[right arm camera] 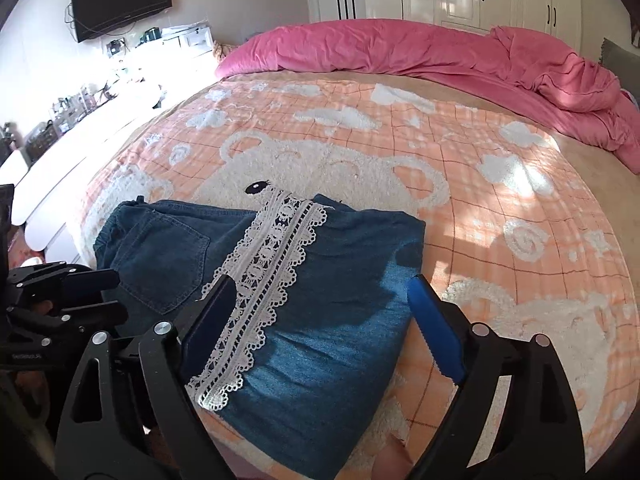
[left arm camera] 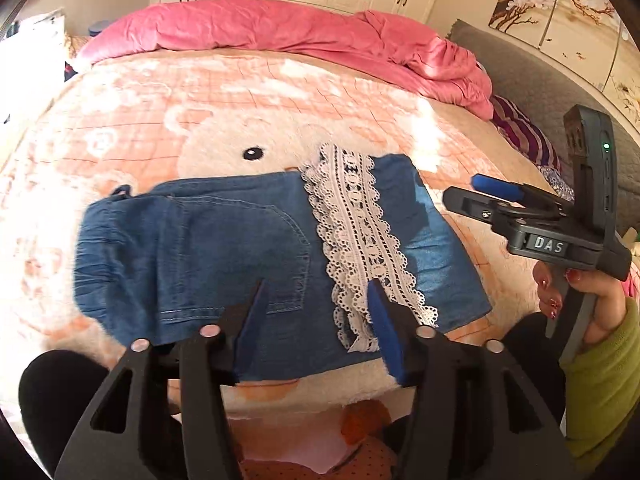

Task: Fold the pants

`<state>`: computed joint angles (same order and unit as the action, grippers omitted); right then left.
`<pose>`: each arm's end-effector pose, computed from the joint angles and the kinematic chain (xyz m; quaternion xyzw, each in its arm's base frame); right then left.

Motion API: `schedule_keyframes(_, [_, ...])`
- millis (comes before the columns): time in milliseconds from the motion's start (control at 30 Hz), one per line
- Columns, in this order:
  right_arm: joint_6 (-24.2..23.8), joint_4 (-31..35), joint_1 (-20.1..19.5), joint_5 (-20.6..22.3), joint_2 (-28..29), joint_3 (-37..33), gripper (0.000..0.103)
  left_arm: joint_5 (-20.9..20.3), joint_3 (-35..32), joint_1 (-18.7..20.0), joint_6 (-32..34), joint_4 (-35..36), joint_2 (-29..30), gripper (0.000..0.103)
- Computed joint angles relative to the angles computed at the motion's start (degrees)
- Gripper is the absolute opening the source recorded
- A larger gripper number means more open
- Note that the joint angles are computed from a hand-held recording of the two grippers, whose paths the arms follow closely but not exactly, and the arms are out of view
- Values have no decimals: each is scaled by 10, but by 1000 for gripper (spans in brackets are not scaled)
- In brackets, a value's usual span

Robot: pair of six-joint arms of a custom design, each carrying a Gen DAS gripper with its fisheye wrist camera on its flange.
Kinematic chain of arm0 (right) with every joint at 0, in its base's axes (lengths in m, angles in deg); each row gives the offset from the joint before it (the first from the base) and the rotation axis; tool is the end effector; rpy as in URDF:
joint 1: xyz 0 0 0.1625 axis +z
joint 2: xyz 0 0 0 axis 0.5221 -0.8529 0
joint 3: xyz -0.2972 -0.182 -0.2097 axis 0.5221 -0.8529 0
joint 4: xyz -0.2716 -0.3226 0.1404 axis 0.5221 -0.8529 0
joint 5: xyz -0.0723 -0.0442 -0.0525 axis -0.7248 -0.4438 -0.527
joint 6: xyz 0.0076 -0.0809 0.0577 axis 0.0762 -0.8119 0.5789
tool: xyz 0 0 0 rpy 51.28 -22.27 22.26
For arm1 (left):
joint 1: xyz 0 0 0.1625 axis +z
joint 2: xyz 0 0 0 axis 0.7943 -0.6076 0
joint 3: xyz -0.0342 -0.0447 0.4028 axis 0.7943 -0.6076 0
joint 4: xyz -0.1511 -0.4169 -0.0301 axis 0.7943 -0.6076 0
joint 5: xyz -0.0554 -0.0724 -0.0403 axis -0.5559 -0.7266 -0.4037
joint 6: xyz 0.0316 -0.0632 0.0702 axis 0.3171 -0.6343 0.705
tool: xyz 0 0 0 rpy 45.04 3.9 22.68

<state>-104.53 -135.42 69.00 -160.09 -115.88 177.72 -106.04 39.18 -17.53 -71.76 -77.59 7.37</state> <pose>0.1741 -0.4585 0.2814 0.2132 -0.8867 0.3112 0.2672 -0.2888 -0.4341 0.1579 0.2529 0.9195 -0.2306 0.1934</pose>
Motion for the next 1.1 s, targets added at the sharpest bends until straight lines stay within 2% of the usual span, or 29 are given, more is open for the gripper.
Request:
schedule_keyframes(100, [0,-7,17,-15,0,0,88,6,7,-5,-10,5,-17,54])
schedule_keyframes(267, [2,-9,42,-35,5,-8,90,15,18,-9,-24,14,-45,64])
schedule_keyframes(400, [6,-8,61,-39,12,-18,92,26,22,-7,-42,35,-64,67])
schedule_keyframes(467, [11,1,69,-38,17,-26,92,35,24,-6,-56,45,-74,72])
schedule_keyframes(600, [9,7,89,-48,42,-46,93,48,24,3,-79,64,-94,73])
schedule_keyframes(667, [10,10,96,-46,53,-55,93,59,27,4,-88,68,-103,81])
schedule_keyframes(700, [12,15,98,-42,57,-59,94,64,28,5,-92,72,-106,82])
schedule_keyframes(800, [16,18,106,-42,78,-74,94,66,30,13,-96,76,-115,83])
schedule_keyframes(933, [16,30,109,-43,101,-91,94,57,28,27,-96,76,-114,94])
schedule_keyframes(1100, [11,48,108,-45,129,-112,94,44,27,44,-96,72,-107,96])
